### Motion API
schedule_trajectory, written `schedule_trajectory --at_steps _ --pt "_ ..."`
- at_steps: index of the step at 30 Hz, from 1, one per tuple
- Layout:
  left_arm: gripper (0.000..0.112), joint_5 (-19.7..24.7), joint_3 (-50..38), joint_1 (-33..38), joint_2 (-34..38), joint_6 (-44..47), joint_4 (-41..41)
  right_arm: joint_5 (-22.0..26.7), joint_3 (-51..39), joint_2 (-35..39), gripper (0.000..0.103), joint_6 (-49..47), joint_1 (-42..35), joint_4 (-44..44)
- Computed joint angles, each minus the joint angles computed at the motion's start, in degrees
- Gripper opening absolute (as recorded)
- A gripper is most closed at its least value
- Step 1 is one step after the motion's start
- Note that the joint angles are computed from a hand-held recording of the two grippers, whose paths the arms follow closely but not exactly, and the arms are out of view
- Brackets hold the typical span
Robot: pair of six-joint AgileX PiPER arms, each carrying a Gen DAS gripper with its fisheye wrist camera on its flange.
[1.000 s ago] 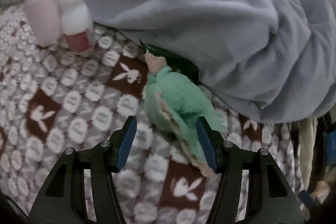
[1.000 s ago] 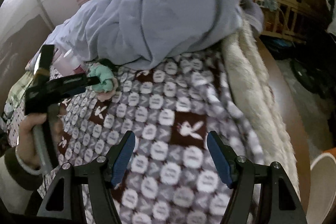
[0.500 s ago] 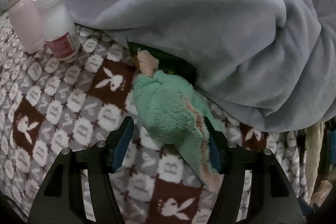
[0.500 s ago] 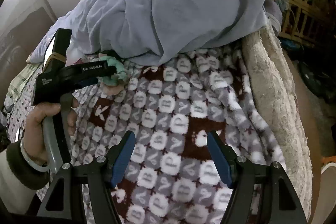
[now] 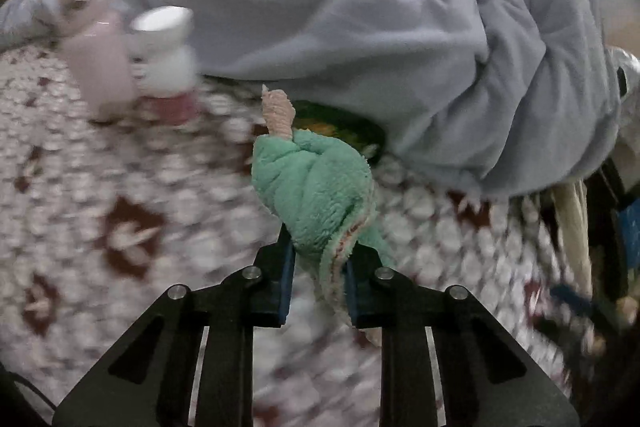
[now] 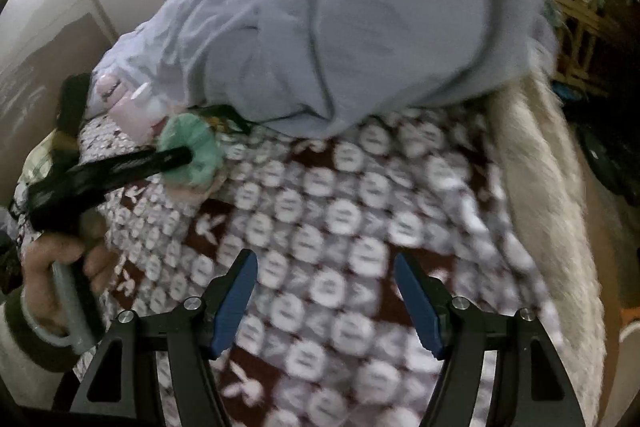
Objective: Collect trash
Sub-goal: 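Grasp the green towel with the left tool while the right tool grasps the dark green packet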
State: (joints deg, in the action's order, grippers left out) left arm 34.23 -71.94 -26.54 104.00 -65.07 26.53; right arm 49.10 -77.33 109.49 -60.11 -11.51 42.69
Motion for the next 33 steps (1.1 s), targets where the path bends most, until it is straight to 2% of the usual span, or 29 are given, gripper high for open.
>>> schedule_trajectory --at_steps 4,6,9,12,14,16,17,18,19,20,21,23,25,27,28,31,33 --pt "0.018 0.19 9.78 2.33 -8.40 2.81 -1.58 0.47 -4.58 4.01 0.069 0.93 5.83 3.15" --pt "0.018 1.48 13.29 2.25 -11.31 3.62 -2.42 -1.54 -7.48 6.16 0.068 2.21 9.81 3.63" --pt "0.018 0.05 19.17 4.74 -14.78 7.44 -5.62 -4.21 -13.77 10.35 0.068 5.43 16.13 1.30" --pt "0.018 -2.98 23.06 7.55 -16.00 11.91 -9.37 -8.18 -20.97 15.09 0.068 8.40 21.43 -2.99" --pt "0.019 -4.97 24.39 9.06 -15.93 15.48 -12.04 -12.14 -25.83 18.51 0.068 13.38 24.78 -10.72" --pt "0.023 -6.28 24.51 10.10 -15.13 17.11 -13.15 -11.08 -33.10 23.18 0.068 20.04 26.90 -18.87" --pt "0.024 -7.02 24.57 10.51 -14.72 17.29 -13.35 -9.90 -35.62 24.80 0.068 21.05 27.17 -19.70" --pt "0.030 -8.17 24.75 11.08 -14.38 17.75 -13.88 -7.89 -38.22 26.61 0.064 21.28 27.17 -19.18" --pt "0.036 -8.87 24.71 11.59 -14.06 18.39 -14.53 -5.99 -39.98 27.93 0.055 21.18 27.06 -18.18" --pt "0.039 -9.76 24.87 12.14 -13.80 19.35 -15.79 -4.33 -41.23 28.85 0.027 21.33 26.97 -17.85" --pt "0.042 -10.68 25.07 12.83 -13.38 20.61 -17.48 -2.83 -41.75 29.44 0.020 21.71 26.91 -17.57" --pt "0.043 -12.62 25.44 13.47 -12.57 22.08 -20.70 -4.40 -36.74 27.18 0.017 19.49 26.26 -14.35" --pt "0.042 -14.45 25.90 13.15 -12.16 20.88 -20.21 -4.67 -30.92 23.85 0.016 15.95 24.67 -9.74" --pt "0.032 -14.91 25.77 12.36 -12.00 18.54 -18.72 0.26 -26.58 20.69 0.013 12.47 21.44 -2.98" --pt "0.028 -14.15 25.56 11.42 -12.29 14.94 -15.41 2.44 -23.67 18.65 0.013 10.65 19.71 -0.23" --pt "0.021 -12.80 25.74 9.96 -13.88 10.94 -11.88 8.09 -15.23 12.95 0.013 6.76 14.44 5.79" --pt "0.019 -11.18 26.40 8.93 -16.44 9.25 -10.68 9.50 -10.32 9.62 0.013 5.01 12.08 7.09"
